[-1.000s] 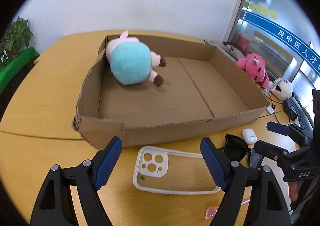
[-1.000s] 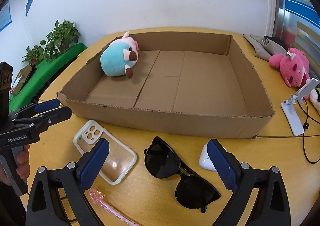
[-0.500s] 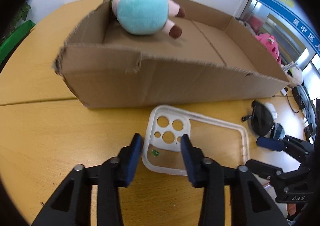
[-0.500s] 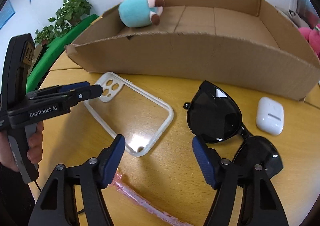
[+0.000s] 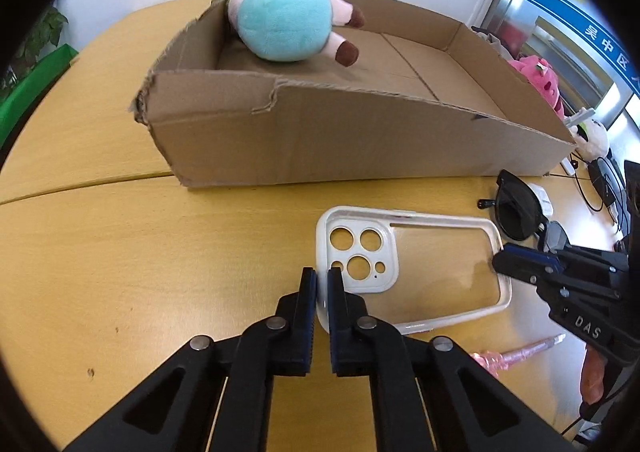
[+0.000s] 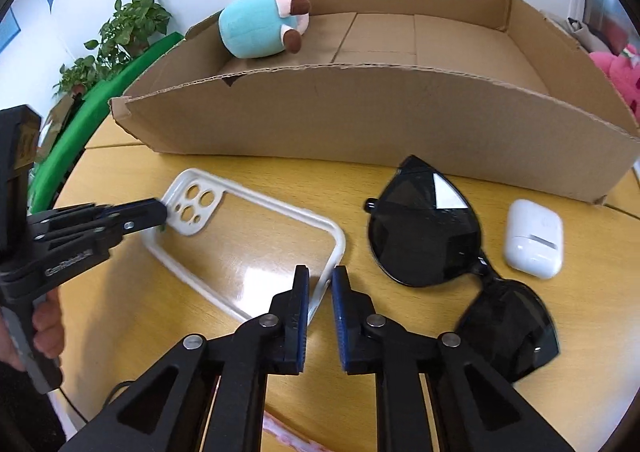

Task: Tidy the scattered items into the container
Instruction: 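Close the left gripper on the rim of the clear phone case, then carry the phone case over the box and open the left gripper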

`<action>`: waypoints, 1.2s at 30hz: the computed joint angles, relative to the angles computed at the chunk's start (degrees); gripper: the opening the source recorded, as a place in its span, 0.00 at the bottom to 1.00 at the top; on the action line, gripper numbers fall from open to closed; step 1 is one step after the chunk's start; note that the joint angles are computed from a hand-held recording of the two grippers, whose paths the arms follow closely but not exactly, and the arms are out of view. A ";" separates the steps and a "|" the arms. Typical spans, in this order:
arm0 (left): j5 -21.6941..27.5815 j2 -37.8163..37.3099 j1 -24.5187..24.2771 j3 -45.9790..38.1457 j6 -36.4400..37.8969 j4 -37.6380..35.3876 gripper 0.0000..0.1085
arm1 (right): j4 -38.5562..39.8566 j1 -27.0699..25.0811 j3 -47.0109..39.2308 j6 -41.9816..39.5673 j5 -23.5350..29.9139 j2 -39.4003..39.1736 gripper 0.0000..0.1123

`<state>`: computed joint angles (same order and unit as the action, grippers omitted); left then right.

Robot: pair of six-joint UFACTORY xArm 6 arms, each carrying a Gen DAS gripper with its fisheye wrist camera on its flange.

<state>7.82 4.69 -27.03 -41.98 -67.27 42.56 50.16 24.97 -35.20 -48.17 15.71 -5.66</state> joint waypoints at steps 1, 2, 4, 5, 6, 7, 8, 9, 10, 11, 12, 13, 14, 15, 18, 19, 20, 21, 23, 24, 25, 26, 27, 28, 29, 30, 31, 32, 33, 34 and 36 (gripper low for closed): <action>0.71 -0.96 -0.32 0.11 -1.34 1.50 0.05 | 0.67 0.16 0.52 -0.82 -0.69 -0.87 0.10; 1.71 -2.35 -0.79 0.25 -3.05 3.20 0.05 | 1.59 0.42 1.02 -1.90 -1.53 -1.98 0.09; 2.73 -5.28 -1.27 0.49 -5.88 6.23 0.05 | 4.61 0.61 1.65 -5.14 -2.66 -5.01 0.09; 2.92 -7.04 -1.29 0.62 -6.89 7.70 0.05 | 5.82 0.53 1.55 -6.51 -2.95 -6.22 0.09; 3.25 -8.12 -1.42 0.23 -7.01 8.29 0.05 | 7.21 0.26 1.28 -8.11 -3.09 -7.44 0.08; 3.79 -9.03 -1.59 -0.60 -6.91 8.96 0.05 | 8.16 -0.30 0.72 -9.43 -2.91 -8.62 0.08; 4.37 -9.67 -1.83 -1.72 -6.82 9.69 0.05 | 8.50 -1.07 -0.17 -10.20 -2.41 -9.43 0.08; 4.75 -10.15 -2.03 -3.24 -6.36 10.28 0.05 | 8.84 -1.89 -1.17 -10.95 -1.85 -9.91 0.08; 4.87 -10.13 -2.11 -4.89 -5.93 10.68 0.05 | 9.03 -2.81 -2.43 -11.74 -1.44 -10.28 0.08; 5.14 -9.86 -2.20 -7.08 -5.34 10.94 0.06 | 9.01 -3.69 -3.97 -12.29 -0.98 -10.20 0.07; 5.76 -9.11 -2.41 -9.37 -4.37 10.65 0.06 | 8.66 -4.67 -5.73 -12.44 -0.19 -9.88 0.07; 6.44 -8.17 -2.53 -11.68 -3.25 10.47 0.06 | 8.06 -5.73 -7.65 -12.34 0.78 -9.54 0.07; 7.13 -6.96 -2.70 -14.26 -1.94 10.29 0.06 | 7.30 -6.57 -9.77 -12.17 1.28 -8.95 0.07; 7.75 -5.57 -2.73 -17.11 -0.13 9.68 0.06 | 6.30 -7.04 -11.37 -11.71 1.36 -8.38 0.07; 9.32 -1.52 -2.50 -24.62 5.88 5.73 0.06 | 1.71 -9.13 -18.49 -8.08 3.91 -4.96 0.07; 9.27 0.02 -2.11 -27.00 8.25 3.65 0.06 | 0.37 -9.84 -21.51 -6.63 4.92 -3.20 0.07; 9.71 1.87 -1.74 -29.90 11.24 0.99 0.06 | -1.13 -10.29 -24.27 -4.94 5.61 -1.54 0.07; 10.42 3.61 -1.51 -32.49 13.79 -1.45 0.06 | -3.37 -10.49 -26.97 -2.94 6.00 0.14 0.07; 12.87 7.21 -0.96 -38.34 18.52 -5.72 0.06 | -8.52 -10.54 -33.36 1.17 7.12 4.53 0.07; 14.03 8.95 -0.62 -41.12 20.41 -7.56 0.06 | -10.58 -10.69 -36.65 2.67 8.33 6.91 0.07; 14.56 10.70 -0.16 -43.60 22.66 -10.32 0.06 | -12.58 -10.93 -40.67 4.17 10.01 9.89 0.06; 15.40 12.53 0.31 -46.25 25.34 -13.43 0.06 | -14.47 -11.16 -44.42 5.84 11.68 12.68 0.06; 16.61 14.38 0.60 -48.90 27.32 -15.40 0.06 | -16.49 -11.50 -49.04 8.02 14.17 16.17 0.06; 17.88 16.36 0.84 -51.61 29.12 -17.09 0.06 | -17.99 -11.87 -53.15 9.69 16.45 19.23 0.06; 19.14 18.56 1.06 -54.48 30.94 -18.44 0.06 | -19.48 -11.96 -56.30 11.22 17.92 21.83 0.06; 20.59 20.77 1.19 -57.39 32.59 -19.38 0.06 | -21.34 -11.95 -59.58 13.08 19.13 24.66 0.06; 21.89 22.61 1.34 -59.69 33.94 -20.31 0.06 | -22.80 -11.99 -61.94 14.44 20.02 26.70 0.06; 23.73 25.29 1.56 -63.08 35.71 -21.94 0.06 | -23.97 -12.07 -64.18 15.51 20.77 28.73 0.06; 25.17 27.53 1.83 -65.85 37.10 -23.58 0.06 | -24.99 -12.18 -66.99 16.70 21.78 31.24 0.05; 26.52 29.92 2.16 -68.78 38.68 -25.76 0.06 | -25.54 -12.37 -69.35 17.66 22.83 33.29 0.05; 29.43 35.74 2.97 -76.08 42.12 -30.67 0.06 | -26.60 -12.84 -74.09 19.31 24.90 37.39 0.06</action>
<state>37.25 40.43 -24.06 -118.07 -25.15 11.90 23.55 12.13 -109.29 -28.86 40.62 31.73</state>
